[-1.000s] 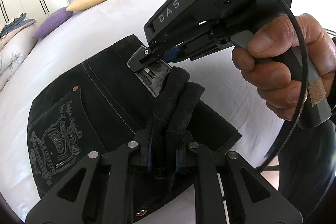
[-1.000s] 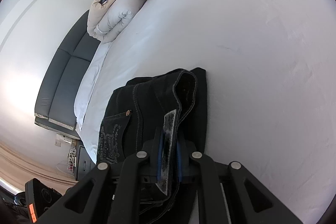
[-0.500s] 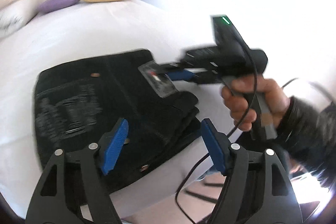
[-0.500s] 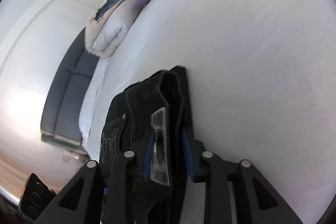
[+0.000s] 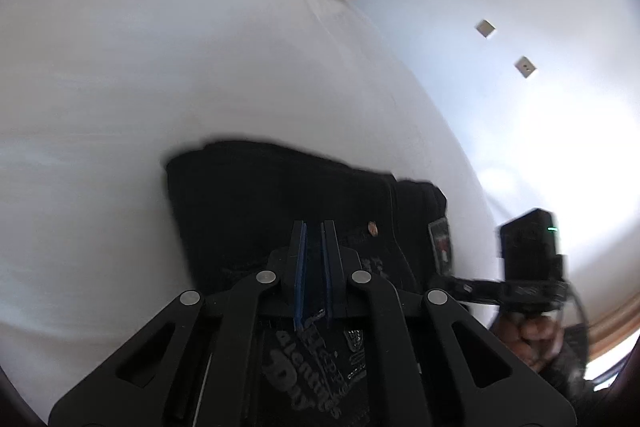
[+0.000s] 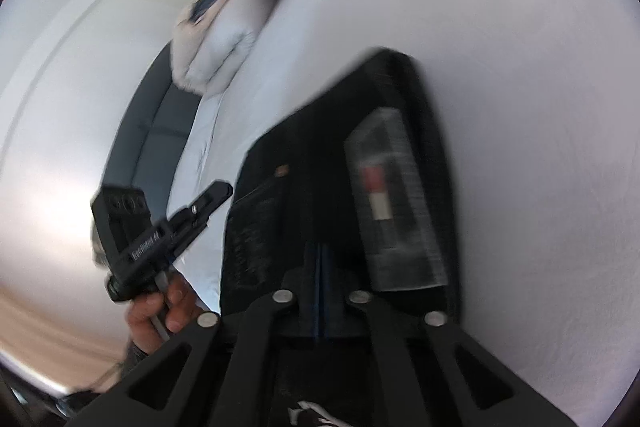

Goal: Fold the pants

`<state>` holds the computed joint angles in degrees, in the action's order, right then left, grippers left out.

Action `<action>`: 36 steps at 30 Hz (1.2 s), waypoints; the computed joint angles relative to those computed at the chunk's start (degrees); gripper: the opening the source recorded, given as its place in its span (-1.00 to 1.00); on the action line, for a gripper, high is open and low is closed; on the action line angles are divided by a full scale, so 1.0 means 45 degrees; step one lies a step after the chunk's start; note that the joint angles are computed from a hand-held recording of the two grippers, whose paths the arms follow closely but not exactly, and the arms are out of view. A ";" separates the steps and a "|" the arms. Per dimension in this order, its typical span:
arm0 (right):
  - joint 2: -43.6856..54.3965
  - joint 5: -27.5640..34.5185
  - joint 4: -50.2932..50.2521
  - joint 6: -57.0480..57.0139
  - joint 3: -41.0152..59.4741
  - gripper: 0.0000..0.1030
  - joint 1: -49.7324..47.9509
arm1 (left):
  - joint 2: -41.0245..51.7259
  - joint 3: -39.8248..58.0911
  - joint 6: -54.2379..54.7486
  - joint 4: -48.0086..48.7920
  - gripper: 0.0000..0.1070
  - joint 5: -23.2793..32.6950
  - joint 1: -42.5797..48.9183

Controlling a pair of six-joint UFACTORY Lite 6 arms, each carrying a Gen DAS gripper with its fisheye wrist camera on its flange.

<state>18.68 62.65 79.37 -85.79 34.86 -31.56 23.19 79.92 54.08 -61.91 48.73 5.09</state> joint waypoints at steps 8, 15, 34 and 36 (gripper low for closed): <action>0.0964 0.0207 0.0429 -0.0764 0.0150 -1.00 -0.0356 | -0.0389 -0.2678 0.2654 -0.2272 -0.95 0.1310 0.1622; 0.0132 -0.0096 0.0503 -0.0948 -0.0444 -1.00 -0.0382 | -0.4063 -0.7347 0.5101 -0.2729 -0.95 0.0949 0.2433; -0.0740 0.0352 -0.1753 -0.3663 -0.2693 -1.00 -0.4138 | -0.9373 -1.1823 0.6023 -0.3530 -0.95 -0.4150 -0.1349; -0.1633 0.0315 -0.2012 -0.3306 -0.2919 -1.00 -0.4154 | -0.9962 -1.1768 0.4739 -0.2460 -0.94 -0.4549 -0.1703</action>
